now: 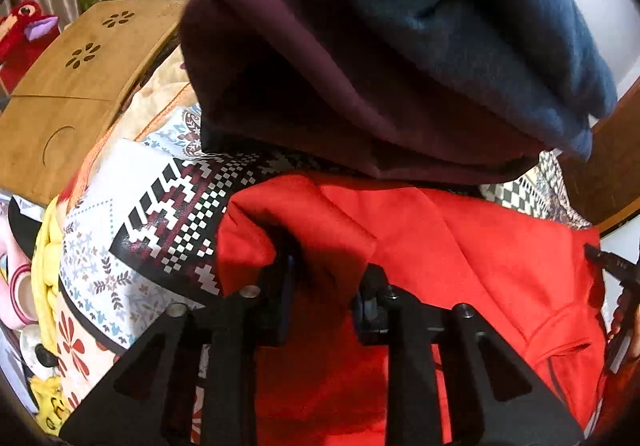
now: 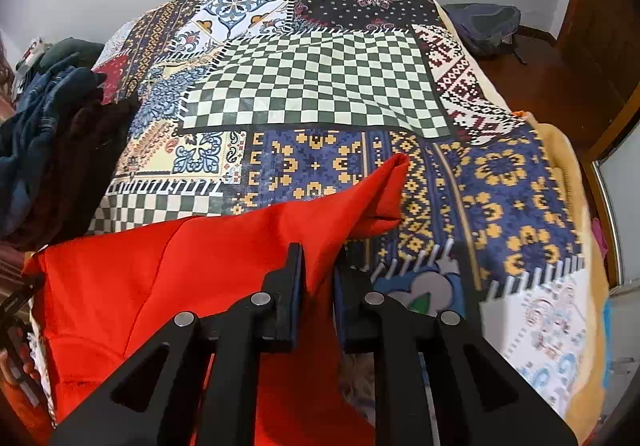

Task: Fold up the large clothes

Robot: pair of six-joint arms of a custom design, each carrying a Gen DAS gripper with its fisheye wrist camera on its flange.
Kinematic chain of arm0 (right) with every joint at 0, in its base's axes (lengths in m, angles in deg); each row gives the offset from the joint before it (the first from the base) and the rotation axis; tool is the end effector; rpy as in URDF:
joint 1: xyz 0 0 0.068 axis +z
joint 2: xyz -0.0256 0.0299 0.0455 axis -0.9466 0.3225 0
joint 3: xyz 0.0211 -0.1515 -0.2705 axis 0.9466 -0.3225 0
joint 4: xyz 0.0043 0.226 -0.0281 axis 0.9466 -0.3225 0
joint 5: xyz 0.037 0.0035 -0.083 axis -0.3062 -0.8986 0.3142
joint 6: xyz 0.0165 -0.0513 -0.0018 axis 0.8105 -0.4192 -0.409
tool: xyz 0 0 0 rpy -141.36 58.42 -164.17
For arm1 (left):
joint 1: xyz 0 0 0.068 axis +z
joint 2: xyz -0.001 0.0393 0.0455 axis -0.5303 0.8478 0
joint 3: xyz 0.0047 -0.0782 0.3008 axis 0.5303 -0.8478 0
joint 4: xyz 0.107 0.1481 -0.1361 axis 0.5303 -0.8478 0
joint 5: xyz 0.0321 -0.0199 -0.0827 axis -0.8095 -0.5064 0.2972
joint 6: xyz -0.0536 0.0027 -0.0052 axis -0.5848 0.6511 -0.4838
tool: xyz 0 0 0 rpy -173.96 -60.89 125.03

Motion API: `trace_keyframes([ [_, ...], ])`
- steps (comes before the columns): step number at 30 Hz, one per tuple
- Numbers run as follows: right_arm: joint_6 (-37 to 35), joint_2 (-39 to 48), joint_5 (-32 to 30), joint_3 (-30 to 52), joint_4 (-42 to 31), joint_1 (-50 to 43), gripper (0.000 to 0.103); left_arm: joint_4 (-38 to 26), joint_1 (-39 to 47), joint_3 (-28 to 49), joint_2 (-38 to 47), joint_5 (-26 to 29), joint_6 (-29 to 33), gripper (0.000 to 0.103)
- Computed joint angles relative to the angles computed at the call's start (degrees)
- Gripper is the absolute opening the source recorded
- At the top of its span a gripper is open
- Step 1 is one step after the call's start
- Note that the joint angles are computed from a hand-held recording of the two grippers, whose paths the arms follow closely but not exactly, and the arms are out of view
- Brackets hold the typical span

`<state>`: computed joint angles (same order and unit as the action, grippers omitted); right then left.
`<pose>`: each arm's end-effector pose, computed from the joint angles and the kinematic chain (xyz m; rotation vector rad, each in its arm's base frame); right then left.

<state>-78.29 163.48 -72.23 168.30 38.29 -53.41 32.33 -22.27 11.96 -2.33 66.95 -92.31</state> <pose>0.3194 0.1073 0.3026 -0.2059 2.7294 0.3284 0.2191 0.0330 0.2271 -0.6063 2.5622 -0.2241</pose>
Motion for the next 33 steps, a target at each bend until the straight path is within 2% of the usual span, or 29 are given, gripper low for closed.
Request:
trace_keyframes([
  [6,-4.7,-8.2,4.6,0.3,-4.6,2.7,0.013,-8.6,-3.0,3.8,-4.6,-5.7,1.1,0.029],
  [9,-6.1,-11.7,5.1,0.7,-5.5,3.3,0.019,-13.7,-2.7,5.5,-9.6,-5.9,2.3,0.029],
  [13,-6.9,-17.1,6.3,2.5,-8.4,4.7,0.039,-21.1,-3.9,9.1,-16.3,-7.3,2.7,0.03],
  [16,-7.4,-21.4,7.7,3.2,-10.1,5.7,0.063,-27.4,-4.6,13.3,-21.7,-8.5,3.7,0.043],
  [17,-7.5,-23.1,8.1,3.1,-10.8,5.8,0.07,-29.2,-4.8,14.9,-22.7,-9.0,4.0,0.05],
  [19,-7.7,-25.6,8.2,2.7,-11.9,6.1,0.074,-33.5,-6.4,18.0,-26.0,-11.5,3.9,0.06],
  [21,-8.5,-27.3,7.7,2.2,-13.4,5.8,0.076,-37.8,-7.2,20.5,-28.4,-12.1,3.6,0.076],
  [23,-8.9,-29.0,7.6,0.8,-14.8,5.8,0.076,-40.2,-8.0,21.3,-29.6,-12.5,2.7,0.088],
  [27,-9.4,-33.1,6.9,-4.5,-16.6,5.1,0.076,-45.7,-10.1,20.6,-33.3,-12.6,1.3,0.09],
  [33,-10.5,-38.0,1.2,-13.9,-18.2,-0.7,0.076,-49.3,-11.7,9.8,-38.7,-6.6,-2.4,0.09],
])
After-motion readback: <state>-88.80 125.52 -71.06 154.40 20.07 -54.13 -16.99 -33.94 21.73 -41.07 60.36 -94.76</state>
